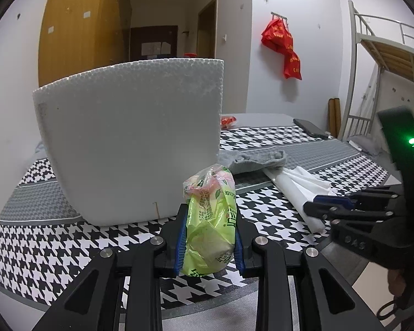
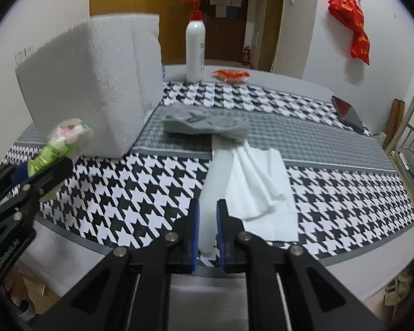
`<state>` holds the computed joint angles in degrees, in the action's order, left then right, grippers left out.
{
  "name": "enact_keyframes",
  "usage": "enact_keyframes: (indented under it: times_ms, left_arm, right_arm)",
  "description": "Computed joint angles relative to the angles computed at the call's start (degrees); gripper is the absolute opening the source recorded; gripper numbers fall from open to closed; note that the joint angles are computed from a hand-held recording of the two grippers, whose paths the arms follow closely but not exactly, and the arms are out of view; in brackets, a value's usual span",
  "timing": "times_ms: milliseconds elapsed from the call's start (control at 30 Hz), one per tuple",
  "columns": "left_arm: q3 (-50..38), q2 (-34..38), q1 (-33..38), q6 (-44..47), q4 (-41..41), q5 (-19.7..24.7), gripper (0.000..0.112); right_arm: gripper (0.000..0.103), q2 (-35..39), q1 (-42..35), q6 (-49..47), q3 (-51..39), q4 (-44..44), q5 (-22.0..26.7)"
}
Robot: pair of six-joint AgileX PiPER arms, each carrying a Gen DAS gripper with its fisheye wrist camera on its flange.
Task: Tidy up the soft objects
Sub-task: 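Close the right gripper around the white foam tube on the towel, then carry the green bag with the left gripper toward the foam box while the right gripper lifts the white tube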
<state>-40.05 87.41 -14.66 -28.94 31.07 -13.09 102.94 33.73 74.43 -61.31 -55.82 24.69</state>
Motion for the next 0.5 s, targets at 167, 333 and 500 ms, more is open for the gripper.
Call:
enact_keyframes:
  times_ms: [167, 333, 500]
  left_arm:
    - [-0.4, 0.8, -0.5, 2.7, -2.9, 0.3, 0.03]
    - [-0.6, 1.5, -1.0, 5.9, -6.4, 0.0, 0.03]
    - [-0.6, 1.9, -0.9, 7.0, -7.6, -0.3, 0.03]
  right_arm:
    - [0.037, 1.0, -0.8, -1.8, -0.4, 2.0, -1.7]
    - [0.037, 1.4, -1.6, -5.1, -1.2, 4.7, -3.1]
    - [0.037, 2.1, -1.6, -6.1, -1.8, 5.6, -3.4]
